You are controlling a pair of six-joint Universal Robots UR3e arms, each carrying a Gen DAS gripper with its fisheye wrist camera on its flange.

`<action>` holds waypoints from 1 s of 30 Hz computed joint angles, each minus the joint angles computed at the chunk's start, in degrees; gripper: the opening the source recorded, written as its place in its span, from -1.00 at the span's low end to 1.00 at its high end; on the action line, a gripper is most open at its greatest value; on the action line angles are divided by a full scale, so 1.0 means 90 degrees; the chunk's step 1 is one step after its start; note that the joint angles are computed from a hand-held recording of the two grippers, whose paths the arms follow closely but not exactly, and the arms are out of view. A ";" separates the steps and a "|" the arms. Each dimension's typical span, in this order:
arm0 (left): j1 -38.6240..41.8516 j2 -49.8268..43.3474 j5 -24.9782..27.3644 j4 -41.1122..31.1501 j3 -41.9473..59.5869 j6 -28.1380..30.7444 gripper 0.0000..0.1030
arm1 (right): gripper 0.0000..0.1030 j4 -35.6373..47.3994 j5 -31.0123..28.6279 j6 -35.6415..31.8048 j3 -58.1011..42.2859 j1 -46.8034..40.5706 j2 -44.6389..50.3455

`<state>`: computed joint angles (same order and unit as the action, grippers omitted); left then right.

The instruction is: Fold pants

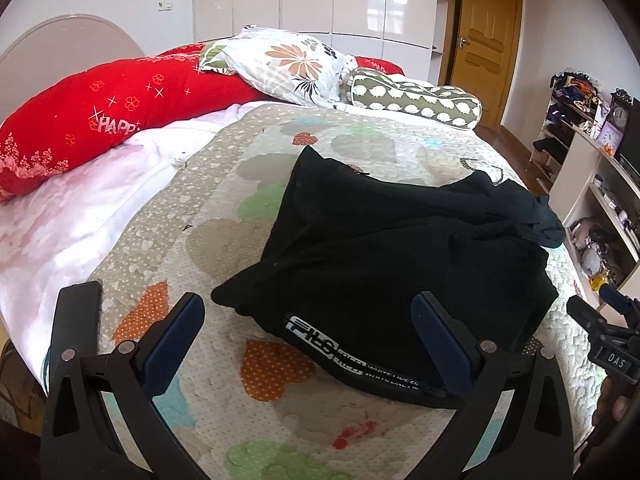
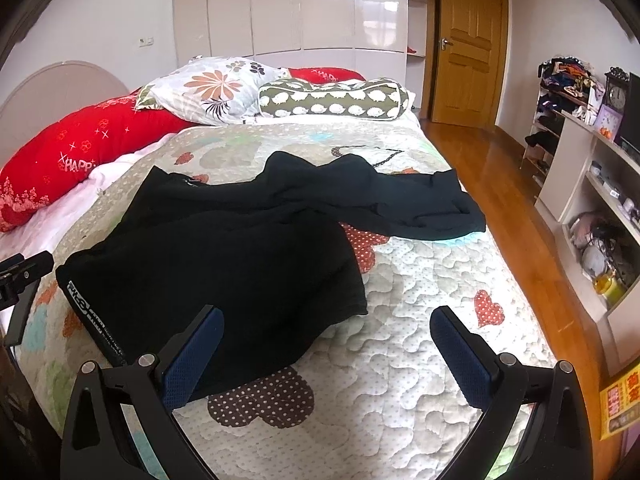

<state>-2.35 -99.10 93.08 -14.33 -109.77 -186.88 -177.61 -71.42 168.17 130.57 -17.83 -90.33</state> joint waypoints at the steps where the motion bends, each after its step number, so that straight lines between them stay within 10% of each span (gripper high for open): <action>1: -0.0028 -0.0038 0.0035 -0.0013 0.0036 0.0011 1.00 | 0.99 0.0002 -0.0008 0.0017 -0.0009 0.0015 0.0000; 20: -0.0133 -0.0300 0.0061 -0.0146 0.0237 -0.0023 1.00 | 0.99 0.0157 -0.0258 0.0002 -0.0193 0.0205 0.0235; 30: 0.0795 -0.0588 -0.1040 -0.0112 -0.0130 -0.0247 1.00 | 0.99 0.0012 -0.0091 -0.0141 -0.0127 -0.0305 0.0660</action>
